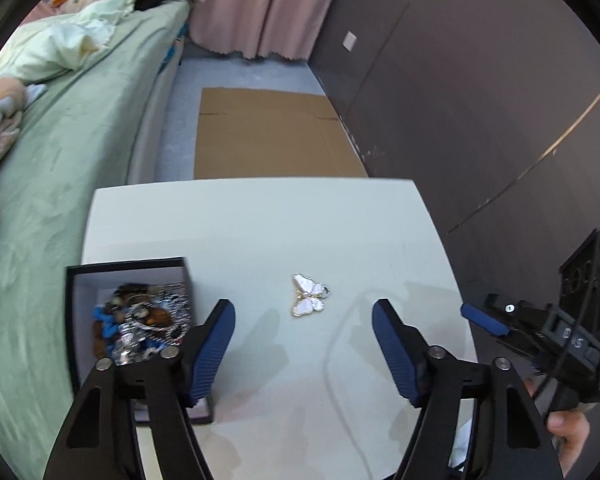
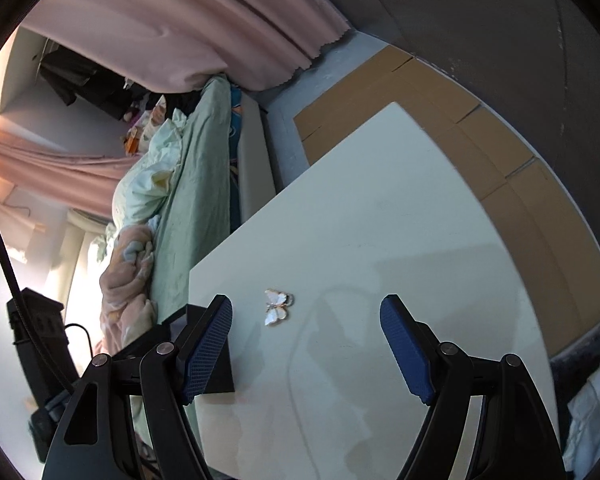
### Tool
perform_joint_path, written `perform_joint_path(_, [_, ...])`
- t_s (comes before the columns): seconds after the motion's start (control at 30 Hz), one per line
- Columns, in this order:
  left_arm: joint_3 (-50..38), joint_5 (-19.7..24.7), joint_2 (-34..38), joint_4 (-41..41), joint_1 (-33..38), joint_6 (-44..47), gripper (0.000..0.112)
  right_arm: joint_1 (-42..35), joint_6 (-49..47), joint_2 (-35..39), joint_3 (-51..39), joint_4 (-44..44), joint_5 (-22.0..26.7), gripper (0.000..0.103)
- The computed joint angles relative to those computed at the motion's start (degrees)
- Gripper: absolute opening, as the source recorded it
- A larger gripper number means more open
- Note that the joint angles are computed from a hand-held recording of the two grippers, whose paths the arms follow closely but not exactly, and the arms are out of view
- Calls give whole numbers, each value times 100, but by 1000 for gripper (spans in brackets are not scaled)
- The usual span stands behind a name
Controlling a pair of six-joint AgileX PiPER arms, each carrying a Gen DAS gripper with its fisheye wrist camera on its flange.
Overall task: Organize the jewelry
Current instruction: 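Move the left tool to the white butterfly pendant and close on it, then lift the butterfly pendant over the box with the left gripper while the right tool approaches the silver ring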
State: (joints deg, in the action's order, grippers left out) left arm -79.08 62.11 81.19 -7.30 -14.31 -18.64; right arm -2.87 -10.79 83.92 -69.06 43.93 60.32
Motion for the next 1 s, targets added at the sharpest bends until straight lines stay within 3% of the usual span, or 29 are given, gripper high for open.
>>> perform_joint_path(0.23, [-388,236,730,271,-339,24,67,-450,-15,11,12,25,184,78])
perform_joint_path(0.33, [-501,326,1014,366,-433,13,59,-585,-10,5,9,39,200,78])
perform_joint_path(0.83, [-702,354,1828,1000,-861,51,50,-691,85,73,-94,-61,253,78])
perform_joint_path(0.93, [-700,313,1865,1217,-981,-19,42,-641,98,86,-137,-104,260,78])
perform_joint_path(1.0, [-674,272,1850,1313,-1067,-66,29,-583,116,109,-157,-143,252,78])
